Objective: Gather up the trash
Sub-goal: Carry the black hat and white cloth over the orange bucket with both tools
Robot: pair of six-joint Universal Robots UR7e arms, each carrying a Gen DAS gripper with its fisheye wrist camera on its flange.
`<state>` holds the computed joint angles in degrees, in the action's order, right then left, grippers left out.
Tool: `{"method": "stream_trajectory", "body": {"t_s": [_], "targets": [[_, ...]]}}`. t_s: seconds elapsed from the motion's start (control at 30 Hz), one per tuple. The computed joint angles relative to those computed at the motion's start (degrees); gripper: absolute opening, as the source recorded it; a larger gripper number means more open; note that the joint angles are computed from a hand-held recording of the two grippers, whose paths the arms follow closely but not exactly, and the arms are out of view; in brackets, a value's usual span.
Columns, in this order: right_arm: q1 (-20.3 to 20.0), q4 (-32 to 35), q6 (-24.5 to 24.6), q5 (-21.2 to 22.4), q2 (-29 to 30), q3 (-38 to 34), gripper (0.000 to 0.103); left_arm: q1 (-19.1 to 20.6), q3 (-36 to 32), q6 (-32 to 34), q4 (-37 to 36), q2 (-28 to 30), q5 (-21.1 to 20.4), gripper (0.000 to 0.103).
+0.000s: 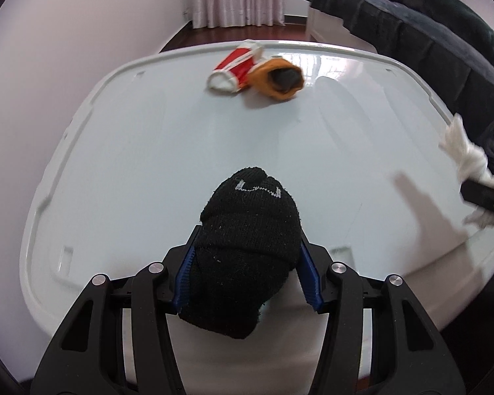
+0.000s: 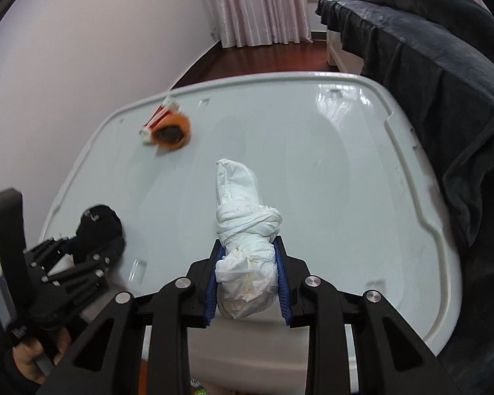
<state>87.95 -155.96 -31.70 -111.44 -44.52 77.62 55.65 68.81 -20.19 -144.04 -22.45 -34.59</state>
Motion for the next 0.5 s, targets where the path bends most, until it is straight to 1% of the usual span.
{"method": "stream_trajectory", "body": {"t_s": [0.07, 0.13, 0.2, 0.27, 0.37, 0.43, 0.5], "targets": [[0.02, -2.77, -0.95, 1.13, -1.31, 3.50, 0.029, -0.36, 2.83, -1.54, -1.21, -1.63, -0.52, 0.051], [-0.01, -4.89, -1.83, 2.63, -2.86, 6.79, 0.029, -1.19, 7.12, -2.42, -3.77, -3.86, -0.97, 0.051], [0.00, -6.85, -3.27, 4.35, -4.84, 10.65, 0.029, -2.27, 11.61, -2.78, -6.77, -6.27, -1.52, 0.051], [0.02, -8.63, -4.98, 6.31, -6.95, 14.31, 0.029, -3.14, 14.70, -3.68, -7.93, -8.03, -1.72, 0.051], [0.16, -11.62, -6.69, 7.86, -9.84, 19.29, 0.029, -4.91, 19.62, -8.82, -5.08, -11.21, -1.08, 0.051], [0.06, -11.87, -6.47, 8.70, -11.58, 21.59, 0.029, -6.08, 22.02, -12.33, -2.99, -12.70, -0.28, 0.051], [-0.16, -11.41, -5.54, 9.45, -13.78, 24.22, 0.029, -7.20, 23.93, -14.96, -0.91, -13.99, -0.48, 0.051]]}}
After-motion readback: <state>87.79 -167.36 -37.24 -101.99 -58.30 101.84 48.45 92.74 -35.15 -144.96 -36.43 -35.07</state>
